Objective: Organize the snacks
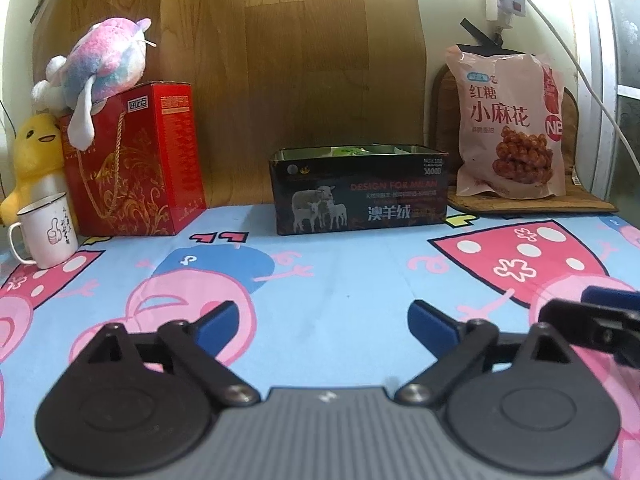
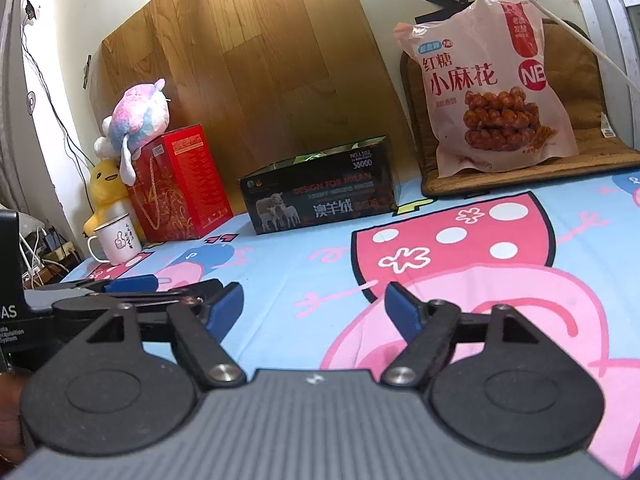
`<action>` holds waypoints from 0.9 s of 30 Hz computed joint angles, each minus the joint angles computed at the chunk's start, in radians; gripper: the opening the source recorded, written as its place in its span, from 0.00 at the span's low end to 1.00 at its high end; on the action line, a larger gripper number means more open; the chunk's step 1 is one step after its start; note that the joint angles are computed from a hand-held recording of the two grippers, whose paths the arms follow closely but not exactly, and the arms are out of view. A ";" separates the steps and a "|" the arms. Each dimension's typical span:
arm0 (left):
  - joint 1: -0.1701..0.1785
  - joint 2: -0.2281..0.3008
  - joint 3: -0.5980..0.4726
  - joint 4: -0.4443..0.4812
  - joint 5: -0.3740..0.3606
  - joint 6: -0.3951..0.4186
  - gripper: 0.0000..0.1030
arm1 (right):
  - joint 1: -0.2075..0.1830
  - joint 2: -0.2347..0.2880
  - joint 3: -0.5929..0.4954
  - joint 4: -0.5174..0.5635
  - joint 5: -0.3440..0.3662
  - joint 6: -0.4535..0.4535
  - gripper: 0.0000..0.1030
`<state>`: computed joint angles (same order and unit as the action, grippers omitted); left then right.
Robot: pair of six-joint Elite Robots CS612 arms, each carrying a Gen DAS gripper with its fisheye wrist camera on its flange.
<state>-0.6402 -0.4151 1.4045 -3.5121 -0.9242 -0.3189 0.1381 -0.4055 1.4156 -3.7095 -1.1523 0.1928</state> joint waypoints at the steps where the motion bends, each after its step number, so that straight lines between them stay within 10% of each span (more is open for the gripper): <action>1: 0.000 0.000 -0.001 -0.001 0.003 -0.001 0.97 | 0.000 -0.001 0.000 0.004 0.003 -0.002 0.85; 27: -0.007 -0.001 -0.005 0.037 0.070 -0.018 1.00 | -0.007 0.004 -0.006 0.011 0.036 0.030 0.93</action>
